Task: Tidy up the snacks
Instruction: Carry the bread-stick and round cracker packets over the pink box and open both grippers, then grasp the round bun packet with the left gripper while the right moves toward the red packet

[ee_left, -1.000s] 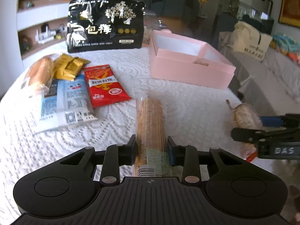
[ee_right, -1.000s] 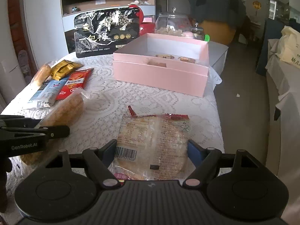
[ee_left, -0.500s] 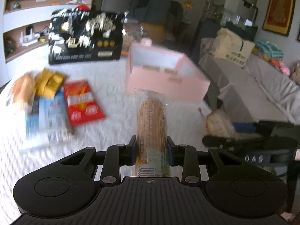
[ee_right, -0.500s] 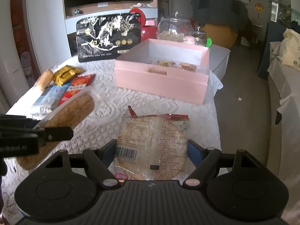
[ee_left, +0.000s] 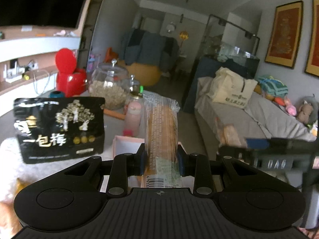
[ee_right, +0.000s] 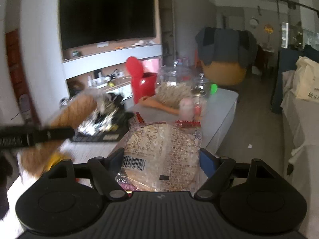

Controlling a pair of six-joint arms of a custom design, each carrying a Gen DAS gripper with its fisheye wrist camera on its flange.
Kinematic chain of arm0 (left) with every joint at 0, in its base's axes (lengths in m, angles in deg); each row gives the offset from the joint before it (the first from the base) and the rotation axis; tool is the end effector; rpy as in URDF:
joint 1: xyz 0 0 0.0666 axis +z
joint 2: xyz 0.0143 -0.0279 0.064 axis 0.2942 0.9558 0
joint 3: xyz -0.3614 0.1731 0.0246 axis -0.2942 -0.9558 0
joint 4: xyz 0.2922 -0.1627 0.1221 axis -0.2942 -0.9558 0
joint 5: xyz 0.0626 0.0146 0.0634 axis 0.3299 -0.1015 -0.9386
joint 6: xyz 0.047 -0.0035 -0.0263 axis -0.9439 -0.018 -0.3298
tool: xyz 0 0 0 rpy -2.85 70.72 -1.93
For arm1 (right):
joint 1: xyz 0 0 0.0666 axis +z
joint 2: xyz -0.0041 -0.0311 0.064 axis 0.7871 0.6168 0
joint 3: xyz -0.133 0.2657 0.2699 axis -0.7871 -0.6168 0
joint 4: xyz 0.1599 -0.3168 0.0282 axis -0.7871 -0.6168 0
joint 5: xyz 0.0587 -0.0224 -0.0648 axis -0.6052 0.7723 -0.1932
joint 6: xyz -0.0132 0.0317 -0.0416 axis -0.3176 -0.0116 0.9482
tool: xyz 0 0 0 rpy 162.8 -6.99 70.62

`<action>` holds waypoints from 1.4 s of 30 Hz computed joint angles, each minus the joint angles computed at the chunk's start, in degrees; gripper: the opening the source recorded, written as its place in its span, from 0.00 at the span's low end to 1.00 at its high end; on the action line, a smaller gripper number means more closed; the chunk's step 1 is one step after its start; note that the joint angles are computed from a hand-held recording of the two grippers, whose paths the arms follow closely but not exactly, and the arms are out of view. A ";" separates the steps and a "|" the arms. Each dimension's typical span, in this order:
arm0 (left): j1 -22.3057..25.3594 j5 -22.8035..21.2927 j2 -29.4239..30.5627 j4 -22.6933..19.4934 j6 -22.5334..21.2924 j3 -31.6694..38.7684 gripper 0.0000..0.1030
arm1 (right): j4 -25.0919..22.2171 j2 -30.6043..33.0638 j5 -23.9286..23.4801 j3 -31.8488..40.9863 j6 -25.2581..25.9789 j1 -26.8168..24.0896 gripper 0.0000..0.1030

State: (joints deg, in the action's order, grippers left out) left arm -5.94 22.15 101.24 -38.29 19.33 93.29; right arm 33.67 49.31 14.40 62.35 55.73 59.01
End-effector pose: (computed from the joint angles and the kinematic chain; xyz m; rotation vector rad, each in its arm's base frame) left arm 0.5161 -0.2235 0.5419 0.2159 2.0483 -0.4951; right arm 0.4586 0.0570 0.5748 -0.0580 2.1336 0.1258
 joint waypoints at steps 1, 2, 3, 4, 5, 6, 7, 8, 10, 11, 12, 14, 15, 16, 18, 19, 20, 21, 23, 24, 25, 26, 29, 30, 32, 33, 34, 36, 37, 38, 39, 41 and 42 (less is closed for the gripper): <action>-0.03 -0.03 1.92 -0.85 0.49 2.08 0.34 | -1.12 2.11 -0.34 2.71 -0.73 -0.47 0.77; 0.02 0.23 4.23 -1.80 1.32 4.43 0.34 | -1.94 4.10 -0.44 5.01 -1.31 -0.82 0.77; 0.37 0.99 6.04 -2.59 2.07 6.30 0.34 | -2.74 6.10 -0.54 7.05 -1.74 -1.13 0.77; 0.56 2.03 8.25 -3.14 3.34 8.23 0.34 | -3.72 8.00 -0.82 8.85 -2.01 -1.39 0.77; 0.98 3.15 9.65 -3.21 4.40 9.11 0.34 | -4.84 9.94 -1.16 10.58 -2.36 -1.68 0.77; 1.21 4.00 11.19 -3.56 5.51 10.05 0.34 | -6.06 11.96 -1.31 12.26 -2.94 -1.85 0.77; 1.37 4.47 13.12 -4.79 6.27 11.87 0.34 | -7.31 13.70 -1.36 13.76 -3.35 -1.96 0.77; 1.40 4.26 14.79 -6.05 6.75 13.55 0.34 | -8.33 15.21 -1.16 14.86 -3.68 -1.88 0.77; 1.18 2.34 17.76 -9.15 7.21 16.79 0.34 | -9.47 17.79 -0.60 16.50 -4.06 -1.61 0.77; 1.24 2.17 18.60 -10.18 7.56 17.63 0.34 | -10.51 19.16 -0.63 17.62 -4.14 -1.51 0.77; 1.59 3.34 18.58 -9.96 7.71 17.01 0.34 | -11.51 20.38 -0.89 18.91 -4.44 -1.33 0.77; 2.78 7.77 18.47 -9.56 7.85 15.88 0.34 | -12.45 22.23 -2.14 20.11 -5.42 -1.27 0.77; 3.38 9.35 18.31 -9.63 7.77 15.35 0.34 | -12.87 22.89 -2.33 20.57 -5.78 -1.23 0.77; 3.97 10.81 18.19 -9.87 7.64 15.11 0.34 | -13.14 23.32 -1.96 20.80 -5.94 -1.08 0.77; 4.75 11.61 17.30 -9.10 7.81 13.79 0.35 | -13.82 24.35 -0.64 21.77 -5.80 -0.75 0.77; 4.96 11.54 16.95 -8.84 7.83 13.43 0.36 | -14.13 24.81 -0.62 22.36 -6.04 -0.77 0.77; 5.12 11.76 16.72 -8.50 7.88 13.17 0.37 | -13.74 24.62 -1.54 22.04 -6.88 -0.96 0.77; 5.08 11.97 16.61 -7.96 7.48 12.94 0.37 | -12.91 24.35 -2.93 21.48 -7.99 -1.23 0.77; 4.60 11.69 16.56 -7.47 4.90 12.97 0.37 | -14.00 24.70 -1.95 22.27 -7.76 -0.89 0.78; 4.45 11.37 16.05 -5.76 5.04 12.01 0.37 | -14.50 24.78 0.79 22.57 -6.78 -0.32 0.78; 4.53 11.27 15.24 -3.40 6.63 10.47 0.37 | -13.74 24.30 3.36 22.00 -6.04 0.15 0.78; 4.80 11.41 14.16 -0.97 8.90 8.59 0.37 | -12.16 23.21 4.47 20.54 -5.58 0.27 0.78; 5.31 10.69 11.53 2.26 11.05 5.23 0.37 | -7.71 19.59 0.79 16.14 -6.40 -0.86 0.79; 5.51 10.25 10.36 2.15 10.07 4.11 0.37 | -7.65 19.07 -0.93 15.85 -6.58 -1.29 0.79; 5.81 10.20 8.29 1.65 8.32 2.11 0.37 | -8.84 18.54 -1.74 15.87 -6.88 -1.45 0.79; 6.01 10.17 6.53 2.06 7.73 -0.14 0.37 | -8.95 18.19 -1.71 15.41 -6.81 -1.27 0.79; 6.24 9.95 4.88 2.59 7.31 -2.27 0.37 | -8.97 17.70 -1.77 14.70 -6.45 -0.94 0.79; 6.65 8.01 0.91 5.13 6.78 -8.05 0.37 | -8.30 16.13 -2.30 12.06 -5.70 -0.08 0.79; 6.92 6.00 -1.17 6.35 6.46 -11.13 0.37 | -8.34 15.49 -2.60 11.00 -5.25 0.60 0.79; 7.32 3.54 -3.06 6.97 6.14 -13.80 0.37 | -8.08 14.93 -2.82 9.84 -4.71 1.51 0.79; 7.89 1.29 -4.76 7.31 6.07 -16.08 0.37 | -7.51 14.24 -2.98 8.56 -4.29 2.33 0.79; 9.32 -3.42 -7.87 7.82 7.40 -20.04 0.37 | -5.96 12.74 -3.57 5.85 -3.46 4.27 0.79; 10.16 -5.60 -9.38 7.74 8.44 -21.80 0.37 | -4.97 11.87 -4.34 4.40 -2.97 5.34 0.79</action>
State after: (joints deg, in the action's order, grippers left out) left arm 4.22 16.55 91.86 -30.55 27.77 71.50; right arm 28.70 61.18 10.06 66.75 52.76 64.35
